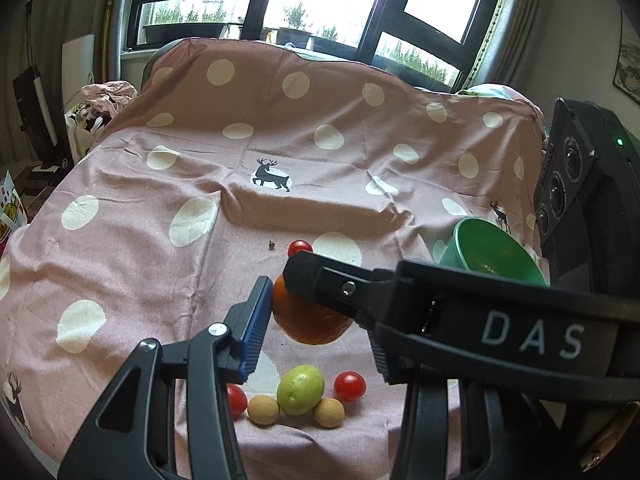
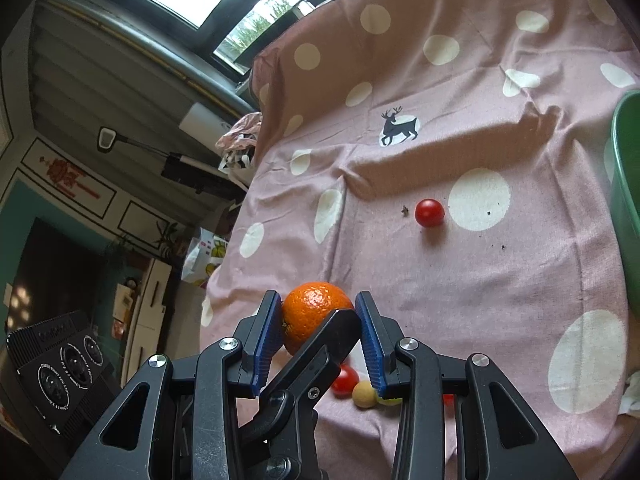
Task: Organize fruits
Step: 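Lift the tangerine with the right tool and carry it over the green bowl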
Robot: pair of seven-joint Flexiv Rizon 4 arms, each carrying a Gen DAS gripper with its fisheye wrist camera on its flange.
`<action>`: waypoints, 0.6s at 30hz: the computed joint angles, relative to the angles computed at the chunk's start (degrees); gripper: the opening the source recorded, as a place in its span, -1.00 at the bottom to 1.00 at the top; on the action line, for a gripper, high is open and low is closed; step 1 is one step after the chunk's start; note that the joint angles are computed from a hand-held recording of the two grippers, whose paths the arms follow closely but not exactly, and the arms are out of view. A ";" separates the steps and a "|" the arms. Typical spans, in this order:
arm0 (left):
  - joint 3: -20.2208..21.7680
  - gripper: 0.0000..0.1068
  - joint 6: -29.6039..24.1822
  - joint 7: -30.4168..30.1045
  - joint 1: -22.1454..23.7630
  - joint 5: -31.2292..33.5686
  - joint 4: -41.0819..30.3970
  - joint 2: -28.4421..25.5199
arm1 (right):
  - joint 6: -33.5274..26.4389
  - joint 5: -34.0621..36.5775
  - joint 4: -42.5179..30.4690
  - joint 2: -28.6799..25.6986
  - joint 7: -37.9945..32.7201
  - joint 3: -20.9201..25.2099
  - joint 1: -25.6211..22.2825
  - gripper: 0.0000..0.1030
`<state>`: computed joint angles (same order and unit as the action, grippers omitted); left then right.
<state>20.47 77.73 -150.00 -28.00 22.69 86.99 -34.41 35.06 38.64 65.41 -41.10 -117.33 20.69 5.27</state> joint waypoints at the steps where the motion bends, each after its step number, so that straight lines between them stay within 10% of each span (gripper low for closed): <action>1: 0.40 -0.19 0.02 -0.28 -0.42 0.36 -0.26 -0.04 | 0.30 0.28 0.37 0.29 -0.43 0.13 -0.27 -0.21; 18: 0.77 -0.18 -2.42 -2.74 -2.98 6.23 -6.62 -1.07 | 2.94 5.59 2.86 3.66 -4.79 0.40 -3.94 -0.21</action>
